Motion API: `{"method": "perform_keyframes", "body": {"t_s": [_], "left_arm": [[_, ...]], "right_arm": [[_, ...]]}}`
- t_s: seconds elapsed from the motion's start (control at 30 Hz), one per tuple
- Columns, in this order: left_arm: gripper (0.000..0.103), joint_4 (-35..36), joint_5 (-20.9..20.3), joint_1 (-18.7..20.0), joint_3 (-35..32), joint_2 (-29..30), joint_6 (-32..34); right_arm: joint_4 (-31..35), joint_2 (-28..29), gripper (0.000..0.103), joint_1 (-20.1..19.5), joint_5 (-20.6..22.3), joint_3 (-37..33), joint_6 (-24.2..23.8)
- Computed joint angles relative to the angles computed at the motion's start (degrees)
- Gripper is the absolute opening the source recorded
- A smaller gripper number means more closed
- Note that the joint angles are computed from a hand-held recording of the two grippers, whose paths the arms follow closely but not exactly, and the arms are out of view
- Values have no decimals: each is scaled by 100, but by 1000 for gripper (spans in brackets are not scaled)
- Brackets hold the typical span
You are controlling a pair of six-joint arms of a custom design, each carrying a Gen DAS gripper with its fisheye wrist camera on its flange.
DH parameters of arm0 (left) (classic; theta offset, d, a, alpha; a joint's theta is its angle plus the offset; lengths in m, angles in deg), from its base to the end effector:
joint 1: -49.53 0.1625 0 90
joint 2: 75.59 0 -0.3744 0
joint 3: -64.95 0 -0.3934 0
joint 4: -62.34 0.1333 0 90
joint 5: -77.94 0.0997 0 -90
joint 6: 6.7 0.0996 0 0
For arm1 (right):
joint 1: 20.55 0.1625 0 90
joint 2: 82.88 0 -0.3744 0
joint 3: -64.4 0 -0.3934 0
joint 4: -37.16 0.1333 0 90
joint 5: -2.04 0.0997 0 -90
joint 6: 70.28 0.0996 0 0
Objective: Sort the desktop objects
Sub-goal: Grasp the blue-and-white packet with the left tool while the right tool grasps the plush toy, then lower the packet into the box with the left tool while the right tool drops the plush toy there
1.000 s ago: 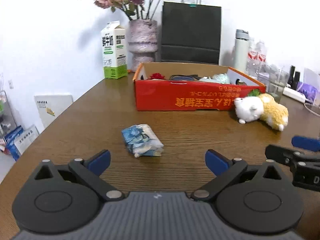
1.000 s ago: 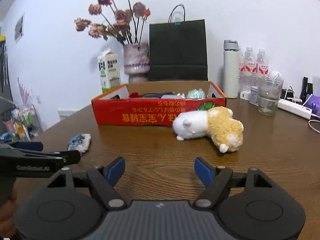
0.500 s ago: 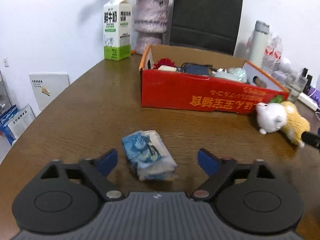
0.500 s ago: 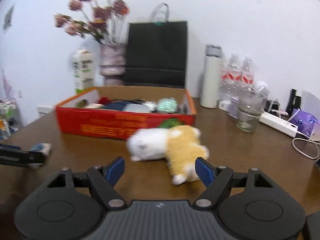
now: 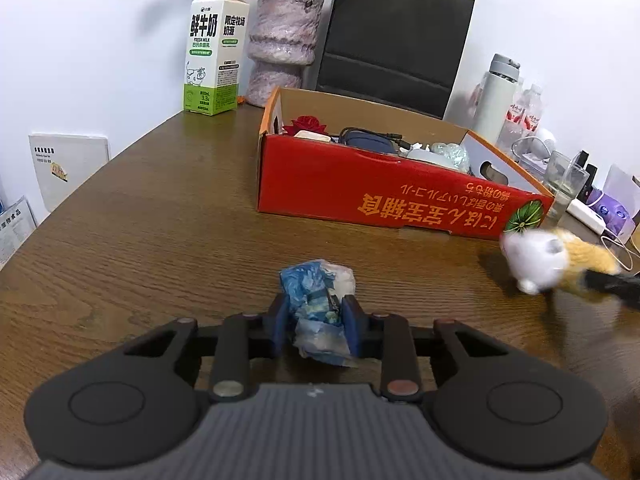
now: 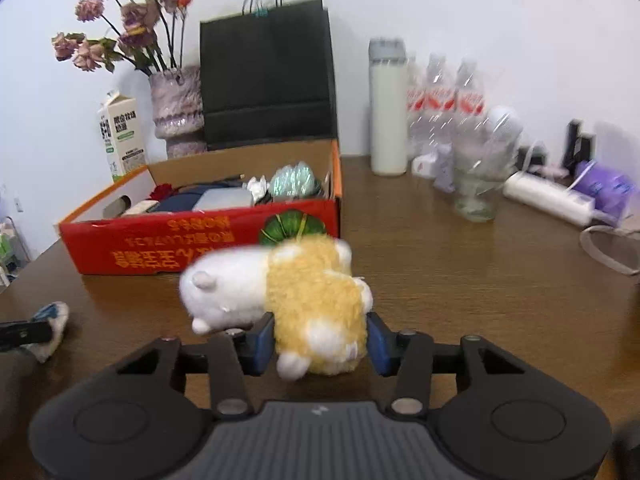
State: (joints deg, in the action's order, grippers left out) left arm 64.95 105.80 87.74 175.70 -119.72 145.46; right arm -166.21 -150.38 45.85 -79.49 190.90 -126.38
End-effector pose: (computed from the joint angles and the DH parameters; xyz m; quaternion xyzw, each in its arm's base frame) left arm -0.1366 -0.3893 -0.0168 0.0838 0.8435 -0.4436 0.2911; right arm -0.0582 -0.5028 0.1948 0.2806 -0.8422 0.3919 0.2415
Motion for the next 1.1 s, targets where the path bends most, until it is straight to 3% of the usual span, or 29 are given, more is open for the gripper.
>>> {"method": "perform_keyframes", "body": {"t_s": [0.1,0.17,0.23,0.33,0.4,0.47,0.53,0.57,0.6,0.7,0.73,0.8,0.87,0.93,1.0,1.07,1.1], "left_arm": [[31,-145,-19,5,25,-26,128],[30,-223,51,27,47,-71,259],[30,-266,23,5,56,-61,322],[30,-207,-43,-25,15,6,344],[31,-175,-64,-37,-7,39,347],[31,-104,-41,-23,-40,67,328],[32,-128,2,-3,-37,50,392],[32,-107,0,-2,-37,52,370],[32,-93,-26,-13,-34,58,330],[33,-216,-102,-85,95,-2,264],[33,-152,-107,-105,98,7,153],[33,110,-26,-137,55,62,-91],[39,439,-40,-275,-25,232,-330],[61,773,-62,-419,-143,457,-597],[83,969,-88,-494,-239,600,-688],[81,928,-140,-494,-293,647,-531],[56,947,-62,-428,-337,639,-500]], "right_arm": [[2,-788,43,-25,292,627,-72],[4,-1168,32,55,293,859,-96],[-28,-1212,14,131,289,849,-102],[68,-744,14,209,57,461,13],[388,-412,15,113,97,166,164],[358,-114,16,-48,394,-6,317],[181,-47,20,-222,1056,9,261],[44,-33,35,-240,1287,4,264],[-26,-41,43,-192,1278,-15,300],[7,-419,47,-106,1234,107,342],[3,-576,51,-101,1189,174,318],[134,-862,64,-26,625,242,325],[628,-1122,66,-47,142,273,376],[1290,-1333,66,-126,-171,310,387],[1494,-1350,65,-169,-373,377,344],[1355,-1186,65,-157,-574,404,382],[1265,-1093,64,-154,-665,428,424]]}}
